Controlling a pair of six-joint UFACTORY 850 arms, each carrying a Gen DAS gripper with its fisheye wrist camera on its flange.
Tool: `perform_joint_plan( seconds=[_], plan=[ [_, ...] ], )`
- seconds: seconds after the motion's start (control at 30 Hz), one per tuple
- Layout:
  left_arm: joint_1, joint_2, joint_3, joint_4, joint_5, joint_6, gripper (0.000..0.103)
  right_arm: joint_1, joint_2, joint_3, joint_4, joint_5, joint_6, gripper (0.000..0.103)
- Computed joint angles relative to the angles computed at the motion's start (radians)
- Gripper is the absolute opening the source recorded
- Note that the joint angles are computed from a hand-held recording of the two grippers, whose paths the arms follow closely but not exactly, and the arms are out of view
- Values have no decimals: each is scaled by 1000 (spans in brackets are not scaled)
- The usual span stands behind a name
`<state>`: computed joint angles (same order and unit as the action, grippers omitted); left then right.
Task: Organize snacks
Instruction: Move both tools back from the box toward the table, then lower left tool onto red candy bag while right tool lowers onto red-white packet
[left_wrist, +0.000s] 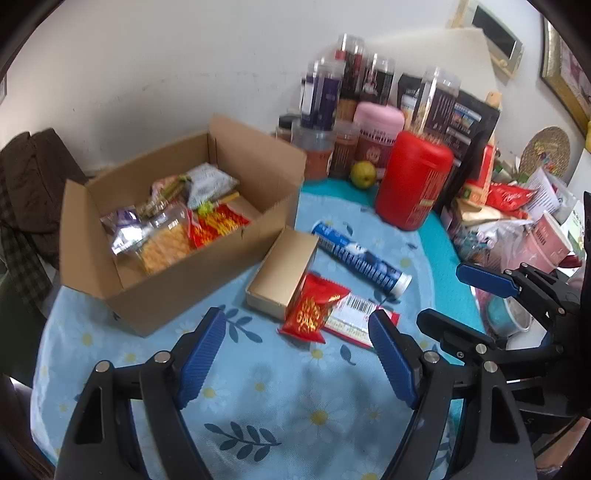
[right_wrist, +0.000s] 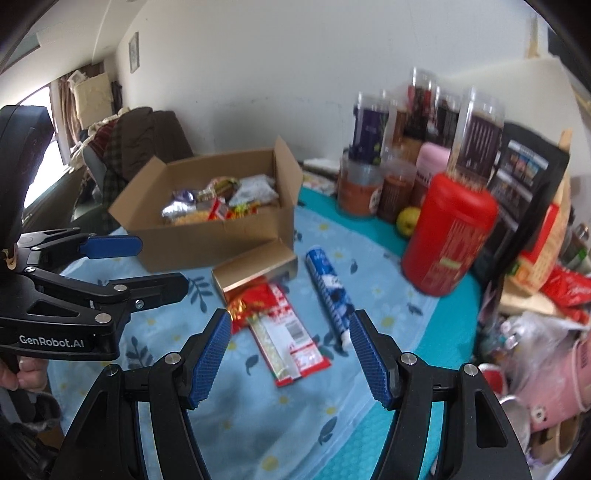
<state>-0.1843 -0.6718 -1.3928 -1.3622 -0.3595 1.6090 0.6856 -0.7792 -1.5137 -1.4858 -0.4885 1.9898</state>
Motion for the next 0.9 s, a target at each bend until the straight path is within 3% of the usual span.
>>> perform_joint_plan(
  seconds=[0.23,0.63,0.77,0.9],
  plan=[
    [-8,-83,-73,133,-17,-143,80,-41,-51,-29,95,84,-76,67],
    [-13,-215,-218,256,-80,-262,80,-90,-150,-131,434,157,-430,67],
    [-9,-255,-269,287,-144,-299,80,-103,-163,-137,494,197,-471,67],
    [-16,-282,-303,323,-156,-337,80,-105,-166,-138,503,206,-481,71]
  ],
)
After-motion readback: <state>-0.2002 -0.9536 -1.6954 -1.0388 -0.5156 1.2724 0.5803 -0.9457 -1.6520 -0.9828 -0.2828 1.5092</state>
